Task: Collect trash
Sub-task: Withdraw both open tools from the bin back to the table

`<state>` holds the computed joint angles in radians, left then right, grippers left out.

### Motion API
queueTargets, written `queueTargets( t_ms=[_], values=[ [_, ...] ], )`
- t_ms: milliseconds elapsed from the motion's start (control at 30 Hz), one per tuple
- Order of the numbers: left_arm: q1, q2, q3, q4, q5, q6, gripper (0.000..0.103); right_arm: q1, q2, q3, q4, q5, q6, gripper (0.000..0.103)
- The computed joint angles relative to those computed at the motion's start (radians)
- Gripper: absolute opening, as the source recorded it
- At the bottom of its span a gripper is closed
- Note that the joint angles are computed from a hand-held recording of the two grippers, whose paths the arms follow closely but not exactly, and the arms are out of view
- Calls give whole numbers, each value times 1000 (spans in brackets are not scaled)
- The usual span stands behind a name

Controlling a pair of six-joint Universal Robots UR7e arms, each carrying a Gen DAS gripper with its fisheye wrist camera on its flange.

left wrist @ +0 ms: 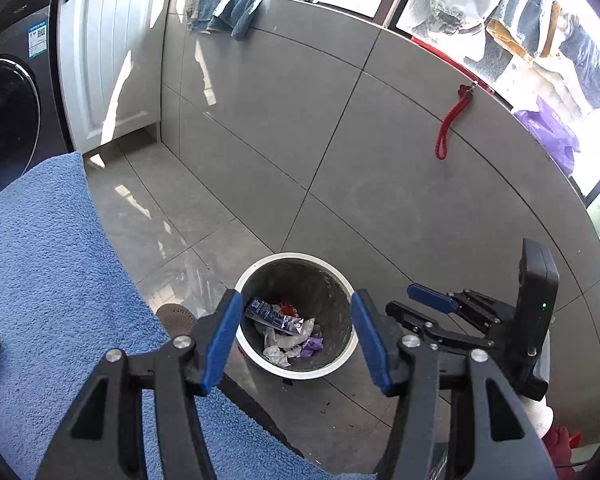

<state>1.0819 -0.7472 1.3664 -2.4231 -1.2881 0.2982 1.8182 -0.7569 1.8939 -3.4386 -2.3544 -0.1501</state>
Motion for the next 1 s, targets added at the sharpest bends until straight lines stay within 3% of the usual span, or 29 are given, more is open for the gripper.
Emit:
queueTargets(
  t_ms=[333,600,767,1000],
  values=[
    [33,-269,242,-162,44,41,55,135,61,-94,-8,-18,-80,38],
    [106,-453,370,-277,90,67,56,212,129,-194,44,-14,-121,38],
    [177,-525,419,-337,136,79,59,246,182,-281,114,-2,-145,38],
    [299,-554,415,-310,154,21,64,257,272,-425,243,51,-179,40]
  ],
)
